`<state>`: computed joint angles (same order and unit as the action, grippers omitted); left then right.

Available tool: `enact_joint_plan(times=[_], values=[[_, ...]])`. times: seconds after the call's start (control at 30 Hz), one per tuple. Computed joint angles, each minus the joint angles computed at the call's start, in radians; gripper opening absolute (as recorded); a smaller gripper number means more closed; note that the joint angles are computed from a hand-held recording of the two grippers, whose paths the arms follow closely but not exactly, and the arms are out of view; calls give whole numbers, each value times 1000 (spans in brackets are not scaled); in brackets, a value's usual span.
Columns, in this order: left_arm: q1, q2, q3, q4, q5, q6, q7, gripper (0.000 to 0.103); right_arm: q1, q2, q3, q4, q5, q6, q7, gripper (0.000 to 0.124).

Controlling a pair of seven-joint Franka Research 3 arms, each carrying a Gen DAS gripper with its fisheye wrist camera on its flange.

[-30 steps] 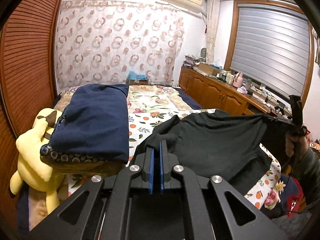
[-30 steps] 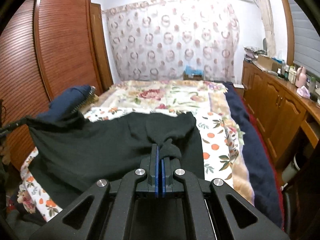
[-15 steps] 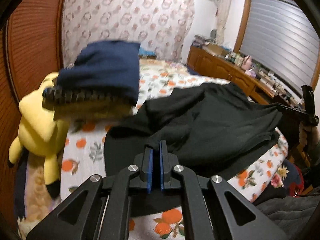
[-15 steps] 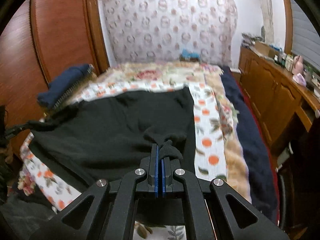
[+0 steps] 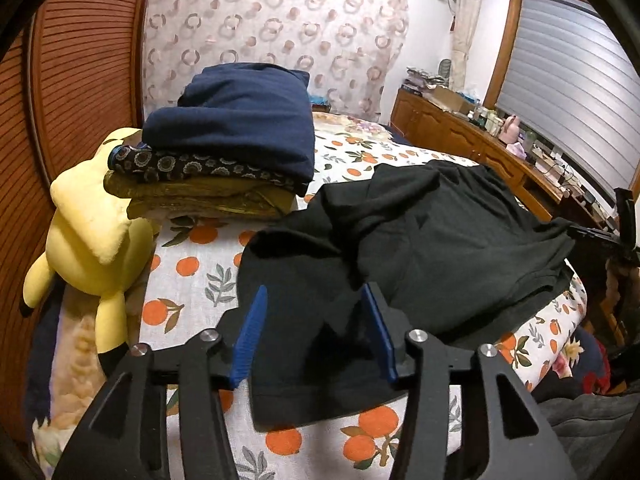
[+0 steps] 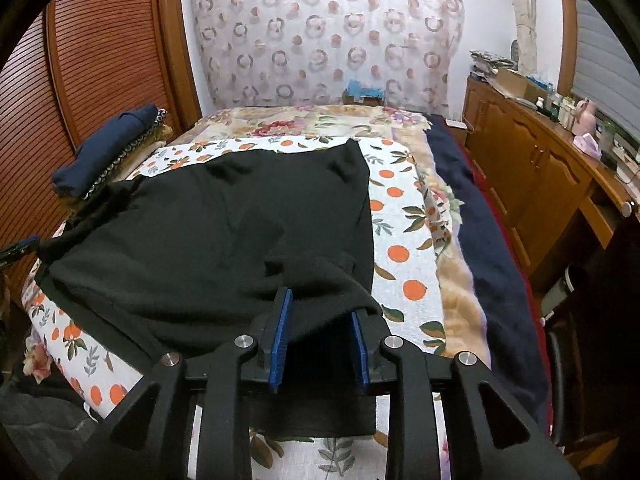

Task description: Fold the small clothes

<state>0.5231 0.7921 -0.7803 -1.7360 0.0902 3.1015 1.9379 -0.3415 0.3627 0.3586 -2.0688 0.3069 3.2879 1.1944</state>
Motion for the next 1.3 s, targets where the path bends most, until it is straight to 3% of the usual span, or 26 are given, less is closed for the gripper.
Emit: enact_joint_plan(times=[0.07,0.2,0.37,0.47,0.57,0.73,0.87,0.93,1.03,1.1,1.23,1.3], values=[[1,7,-8,9,5,-2,10,67,15,-14,-13,-16,0,15,5,31],[6,27,-35,26,14,2,30,77,0,-28,-1,-43,-30,45,31,45],[-29,28,-7,46,24,22,1,77,164,-58,-181,-78,-30,107,65,50],[-60,28,22,67,30,15,-17,77,103,-61,-128,-96,-112,120,122,50],[-92,29,47,92,32,4,-25,77,94,-43,-121,-86,-170,114,161,50],[-136,43,69,140,18,-22,-14,77,-3,20,-14,-33,-270,78,221,50],[-165,74,57,201,1,-58,30,77,45,68,-40,25,-255,50,202,50],[-187,108,41,269,-11,-111,75,77,57,97,-43,61,-239,31,183,50],[-256,154,62,400,-30,-215,117,77,91,130,-65,111,-198,8,154,50],[-342,186,122,525,-25,-304,118,69,98,145,-62,132,-169,-4,138,50],[-480,241,241,709,-6,-408,122,42,111,175,-60,176,-119,-26,99,50],[-532,284,291,824,-9,-506,125,39,108,187,-51,192,-97,-37,76,50]])
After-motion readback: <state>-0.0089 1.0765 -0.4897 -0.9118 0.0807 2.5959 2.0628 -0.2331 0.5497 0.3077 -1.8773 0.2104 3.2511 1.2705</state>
